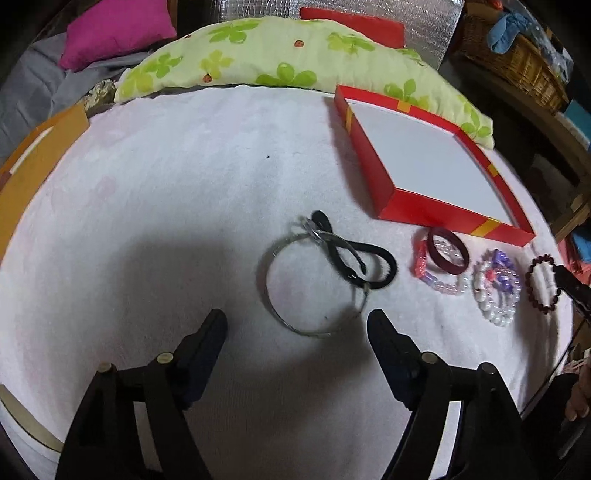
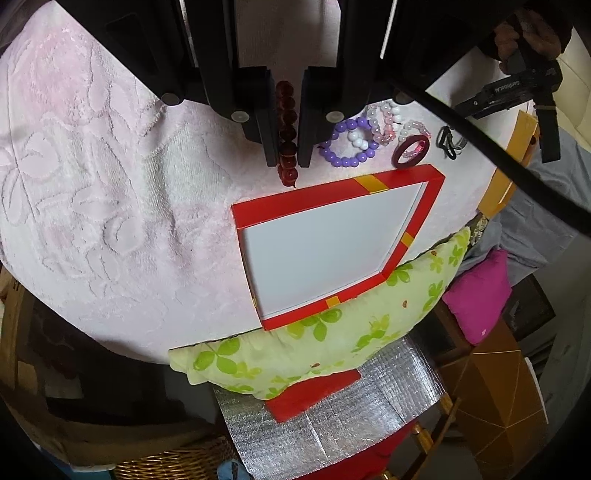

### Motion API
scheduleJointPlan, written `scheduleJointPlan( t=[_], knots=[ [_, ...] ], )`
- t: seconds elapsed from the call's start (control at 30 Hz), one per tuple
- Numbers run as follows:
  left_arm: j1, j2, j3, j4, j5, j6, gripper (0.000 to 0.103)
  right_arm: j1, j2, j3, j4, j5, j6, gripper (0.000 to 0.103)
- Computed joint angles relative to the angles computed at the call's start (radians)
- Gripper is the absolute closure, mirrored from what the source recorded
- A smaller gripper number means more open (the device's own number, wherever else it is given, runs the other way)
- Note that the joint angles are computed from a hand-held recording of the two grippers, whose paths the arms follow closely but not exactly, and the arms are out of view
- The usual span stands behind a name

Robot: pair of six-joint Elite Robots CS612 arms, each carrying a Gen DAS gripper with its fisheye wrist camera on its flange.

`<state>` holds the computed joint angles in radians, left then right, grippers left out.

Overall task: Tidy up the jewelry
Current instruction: 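Close the left tool on the silver bangle tangled with the black hair tie, then lift the silver bangle into the box with the left tool while the right tool drops the red bracelet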

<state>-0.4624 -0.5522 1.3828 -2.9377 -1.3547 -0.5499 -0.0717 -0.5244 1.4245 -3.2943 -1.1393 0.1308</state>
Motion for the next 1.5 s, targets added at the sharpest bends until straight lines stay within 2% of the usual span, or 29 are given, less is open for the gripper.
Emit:
scheduleJointPlan(
  t=[0.17, 0.23, 0.37, 0.4, 0.47, 0.5, 0.67, 0.8, 0.87, 0.93, 1.0, 1.07, 1.17, 1.23, 1.3, 1.4, 1.5],
  knots=[
    [0.001, 0.016, -0.045, 0.064, 0.022, 0.080, 0.021, 0.002, 0.000, -0.002, 0.008, -0.003, -0.011, 0.092],
    [0.002, 0.024, -0.051, 0.050, 0.018, 0.100, 0.018, 0.002, 0.001, -0.004, 0.009, -0.003, -0.007, 0.092],
    [0.005, 0.027, -0.042, 0.000, 0.011, 0.101, 0.018, 0.003, 0.002, -0.006, 0.012, -0.005, -0.005, 0.092],
    [0.005, 0.026, -0.038, -0.009, 0.012, 0.102, 0.020, 0.003, 0.002, -0.006, 0.013, -0.005, -0.006, 0.092],
    [0.003, 0.026, -0.036, -0.021, 0.022, 0.107, 0.031, 0.003, 0.002, -0.007, 0.013, -0.006, -0.010, 0.092],
    [0.002, 0.025, -0.031, -0.032, 0.026, 0.109, 0.041, 0.002, 0.002, -0.007, 0.013, -0.004, -0.010, 0.092],
    [0.000, 0.022, -0.028, -0.033, 0.037, 0.120, 0.041, 0.002, 0.003, -0.008, 0.014, -0.002, -0.011, 0.092],
    [-0.015, 0.010, -0.024, 0.021, 0.085, 0.171, 0.041, 0.002, 0.003, -0.009, 0.016, 0.002, -0.013, 0.092],
    [-0.026, 0.002, -0.028, 0.073, 0.125, 0.224, 0.041, 0.001, 0.004, -0.011, 0.015, 0.004, -0.017, 0.092],
    [-0.044, -0.003, -0.037, 0.135, 0.210, 0.313, 0.041, 0.001, 0.004, -0.011, 0.012, 0.012, -0.016, 0.092],
    [-0.067, -0.003, -0.042, 0.167, 0.329, 0.430, 0.041, 0.001, 0.004, -0.010, 0.007, 0.018, -0.017, 0.092],
    [-0.091, 0.008, -0.042, 0.146, 0.463, 0.541, 0.041, 0.001, 0.004, -0.010, 0.004, 0.026, -0.017, 0.092],
    [-0.115, 0.035, -0.042, 0.030, 0.626, 0.664, 0.041, 0.000, 0.003, -0.007, -0.005, 0.035, -0.018, 0.092],
    [-0.132, 0.069, -0.048, -0.148, 0.732, 0.781, 0.041, -0.002, 0.003, -0.005, -0.011, 0.041, -0.012, 0.092],
    [-0.149, 0.119, -0.079, -0.337, 0.836, 0.932, 0.041, -0.004, 0.002, -0.005, -0.014, 0.045, -0.006, 0.092],
    [-0.166, 0.181, -0.136, -0.601, 0.902, 1.175, 0.041, -0.006, 0.003, -0.004, -0.014, 0.052, 0.003, 0.092],
    [-0.179, 0.227, -0.197, -0.835, 0.930, 1.393, 0.041, -0.007, 0.002, -0.004, -0.016, 0.057, 0.003, 0.092]
  ],
)
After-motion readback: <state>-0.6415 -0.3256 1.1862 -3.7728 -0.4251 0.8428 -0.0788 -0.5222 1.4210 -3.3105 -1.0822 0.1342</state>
